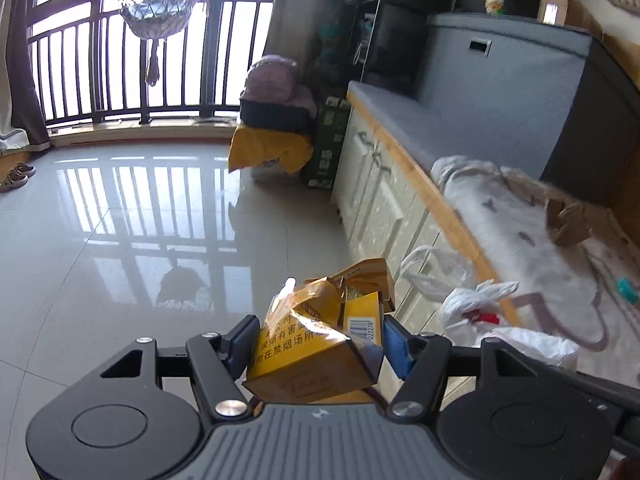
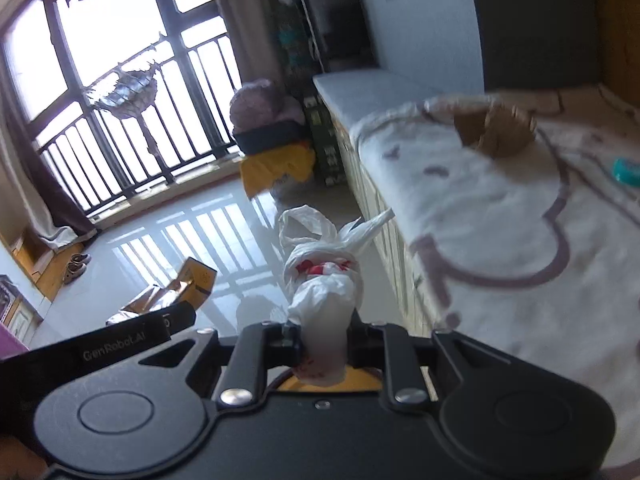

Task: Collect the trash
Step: 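Carry the yellow box and white bag over the wastebasket with both grippers, then open the left gripper dropping the yellow box while the right gripper drops the white bag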

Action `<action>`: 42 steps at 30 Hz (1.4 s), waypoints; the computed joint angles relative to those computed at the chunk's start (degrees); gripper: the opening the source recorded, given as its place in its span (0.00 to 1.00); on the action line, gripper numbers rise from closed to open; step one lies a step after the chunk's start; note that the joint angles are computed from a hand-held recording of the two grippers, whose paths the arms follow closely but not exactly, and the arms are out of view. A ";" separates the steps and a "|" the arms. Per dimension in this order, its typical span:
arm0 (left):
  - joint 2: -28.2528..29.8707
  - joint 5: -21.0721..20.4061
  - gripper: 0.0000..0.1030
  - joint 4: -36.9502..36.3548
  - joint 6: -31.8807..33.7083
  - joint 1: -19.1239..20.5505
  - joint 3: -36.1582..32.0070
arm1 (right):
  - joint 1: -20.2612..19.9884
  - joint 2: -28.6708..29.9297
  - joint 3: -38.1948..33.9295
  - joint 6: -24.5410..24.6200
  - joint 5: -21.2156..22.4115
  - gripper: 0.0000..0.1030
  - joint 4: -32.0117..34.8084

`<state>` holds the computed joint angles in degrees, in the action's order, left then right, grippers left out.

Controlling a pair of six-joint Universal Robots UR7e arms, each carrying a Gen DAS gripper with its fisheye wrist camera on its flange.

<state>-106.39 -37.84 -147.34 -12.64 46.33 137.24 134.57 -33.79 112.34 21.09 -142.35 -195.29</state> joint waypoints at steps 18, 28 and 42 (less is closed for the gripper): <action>14.82 -6.24 0.64 10.68 -0.24 16.47 -7.23 | -8.43 6.02 -2.85 4.13 6.27 0.20 18.88; 19.38 -9.32 0.64 20.69 -2.55 21.95 -11.67 | -11.63 7.15 -5.35 4.47 9.85 0.21 30.38; 22.57 -9.47 0.80 24.41 -4.39 24.51 -14.08 | -13.40 7.11 -7.02 4.22 12.42 0.21 35.58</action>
<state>-83.81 -47.31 -122.93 -17.03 70.83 123.17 121.17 -26.68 105.32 25.31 -129.92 -159.71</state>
